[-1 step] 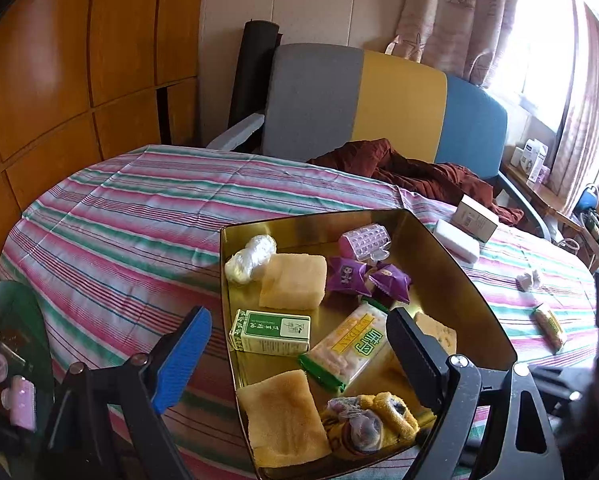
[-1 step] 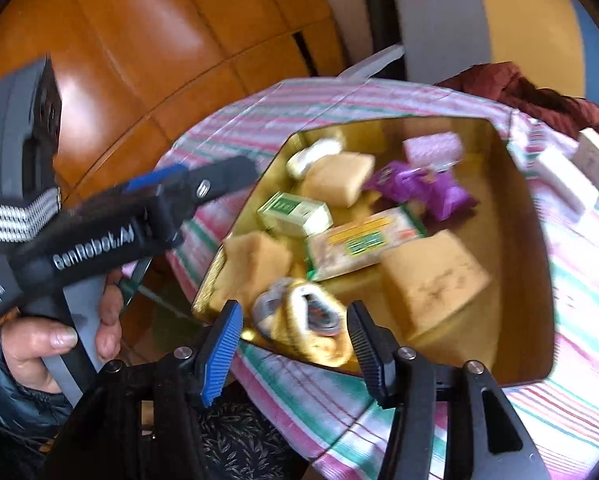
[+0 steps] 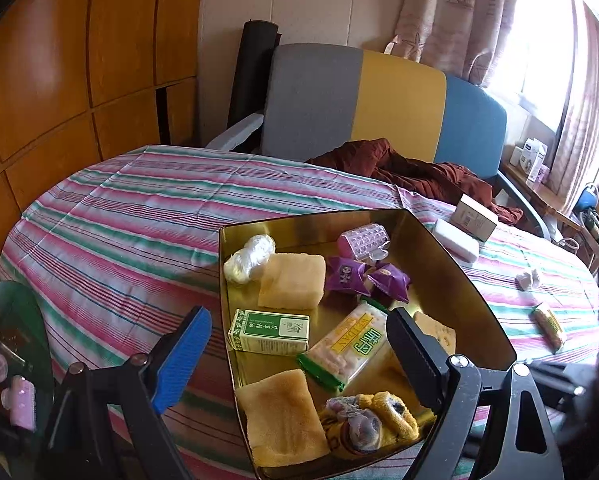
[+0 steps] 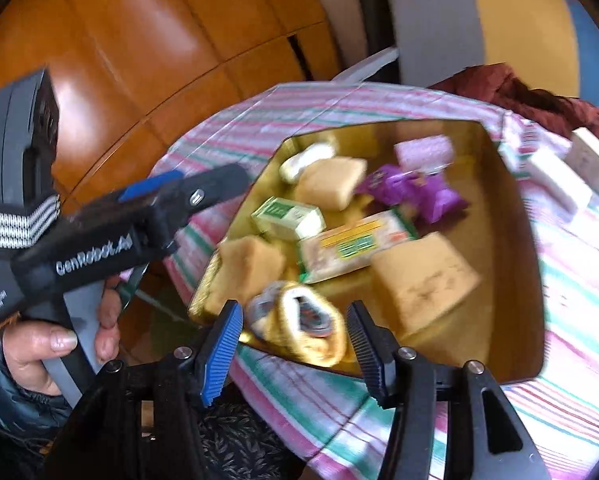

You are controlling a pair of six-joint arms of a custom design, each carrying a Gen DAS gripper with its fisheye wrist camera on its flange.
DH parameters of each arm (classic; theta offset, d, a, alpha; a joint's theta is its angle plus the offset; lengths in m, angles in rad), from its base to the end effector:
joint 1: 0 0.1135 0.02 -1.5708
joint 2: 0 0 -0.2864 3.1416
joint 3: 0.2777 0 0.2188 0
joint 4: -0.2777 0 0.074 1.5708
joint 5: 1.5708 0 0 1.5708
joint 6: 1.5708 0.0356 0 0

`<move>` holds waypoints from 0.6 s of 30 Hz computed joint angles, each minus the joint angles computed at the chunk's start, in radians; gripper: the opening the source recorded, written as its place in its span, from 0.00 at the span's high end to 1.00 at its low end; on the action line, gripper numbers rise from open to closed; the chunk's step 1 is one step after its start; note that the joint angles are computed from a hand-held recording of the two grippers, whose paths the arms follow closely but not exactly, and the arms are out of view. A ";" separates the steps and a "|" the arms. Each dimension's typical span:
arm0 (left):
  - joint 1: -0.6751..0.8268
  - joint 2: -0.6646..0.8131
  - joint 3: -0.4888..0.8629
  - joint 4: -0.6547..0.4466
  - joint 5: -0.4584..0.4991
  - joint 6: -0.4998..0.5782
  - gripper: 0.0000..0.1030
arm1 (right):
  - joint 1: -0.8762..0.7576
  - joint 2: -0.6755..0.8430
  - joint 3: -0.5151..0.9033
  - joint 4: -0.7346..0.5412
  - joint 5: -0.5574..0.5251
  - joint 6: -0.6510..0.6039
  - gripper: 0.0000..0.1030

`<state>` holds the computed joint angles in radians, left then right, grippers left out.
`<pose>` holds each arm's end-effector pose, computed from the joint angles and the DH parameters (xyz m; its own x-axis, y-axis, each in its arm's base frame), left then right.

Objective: Organize objects
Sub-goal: 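Open both grippers to drop the knitted toy and candy into the tray, then move the right tool toward the yellow cracker packet on the cloth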

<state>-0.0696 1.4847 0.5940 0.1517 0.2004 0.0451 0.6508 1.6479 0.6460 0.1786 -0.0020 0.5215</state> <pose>0.2537 -0.0248 0.1996 -0.6615 0.0904 -0.7444 0.2450 0.9643 -0.1006 0.2231 0.1700 0.1737 -0.8083 0.0107 -0.5887 -0.2355 0.9105 0.3399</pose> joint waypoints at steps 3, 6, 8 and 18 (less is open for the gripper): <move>-0.010 -0.008 -0.002 -0.009 0.000 0.004 0.12 | -0.013 -0.051 -0.022 -0.028 0.042 0.014 0.46; -0.032 -0.014 -0.001 -0.018 -0.011 0.008 0.12 | -0.045 -0.095 -0.056 -0.038 0.067 0.027 0.46; -0.049 -0.016 0.001 -0.025 -0.017 0.008 0.12 | -0.066 -0.114 -0.077 -0.041 0.080 0.034 0.46; -0.143 -0.021 0.029 -0.057 -0.067 0.030 0.12 | -0.208 -0.209 -0.193 -0.047 0.081 0.046 0.45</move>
<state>-0.2125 1.4638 0.6225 0.0950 0.1331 0.0751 0.4432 1.4390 0.4532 0.1312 0.0789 0.5671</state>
